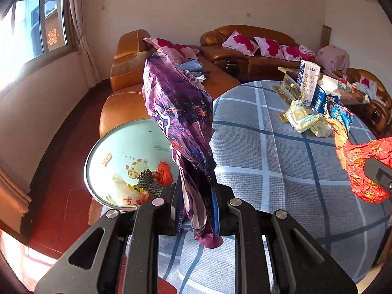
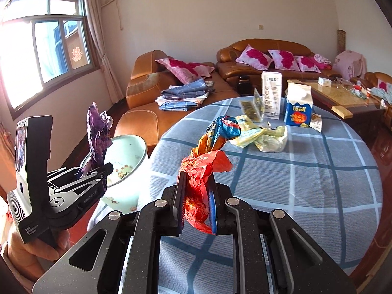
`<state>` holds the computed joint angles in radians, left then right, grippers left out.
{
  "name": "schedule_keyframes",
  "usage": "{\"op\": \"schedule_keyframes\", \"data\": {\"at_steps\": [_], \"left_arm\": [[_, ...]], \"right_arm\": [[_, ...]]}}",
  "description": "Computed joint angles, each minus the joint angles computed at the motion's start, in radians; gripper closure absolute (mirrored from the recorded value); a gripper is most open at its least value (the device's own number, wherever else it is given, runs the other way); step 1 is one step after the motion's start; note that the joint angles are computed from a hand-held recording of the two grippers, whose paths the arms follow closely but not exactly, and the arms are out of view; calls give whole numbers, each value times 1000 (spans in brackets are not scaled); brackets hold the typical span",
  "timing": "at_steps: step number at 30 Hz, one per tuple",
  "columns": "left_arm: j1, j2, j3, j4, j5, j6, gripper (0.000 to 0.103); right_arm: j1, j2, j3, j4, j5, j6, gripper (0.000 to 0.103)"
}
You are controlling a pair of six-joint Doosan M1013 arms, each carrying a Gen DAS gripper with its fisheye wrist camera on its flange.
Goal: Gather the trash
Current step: 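Carry the purple and orange-red wrappers over the green wastebasket, then open both grippers to drop the wrappers into the wastebasket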
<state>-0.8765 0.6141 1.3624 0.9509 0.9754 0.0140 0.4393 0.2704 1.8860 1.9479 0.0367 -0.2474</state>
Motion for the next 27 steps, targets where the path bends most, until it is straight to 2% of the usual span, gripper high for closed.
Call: {"op": "schedule_keyframes", "data": {"at_steps": [4, 11, 18, 24, 27], "left_arm": [[9, -22, 41, 4, -1, -34, 85], [32, -65, 116, 2, 29, -110, 85], [60, -90, 163, -11, 39, -166, 85], [77, -94, 181, -34, 11, -153, 85], [87, -91, 181, -54, -2, -133, 85]], "right_arm": [[14, 8, -17, -255, 4, 240, 87], [34, 35, -55, -551, 29, 511, 87], [58, 77, -111, -756, 69, 691, 87], [82, 123, -175, -853, 107, 762, 87], [94, 148, -210, -938, 131, 843, 87]]}}
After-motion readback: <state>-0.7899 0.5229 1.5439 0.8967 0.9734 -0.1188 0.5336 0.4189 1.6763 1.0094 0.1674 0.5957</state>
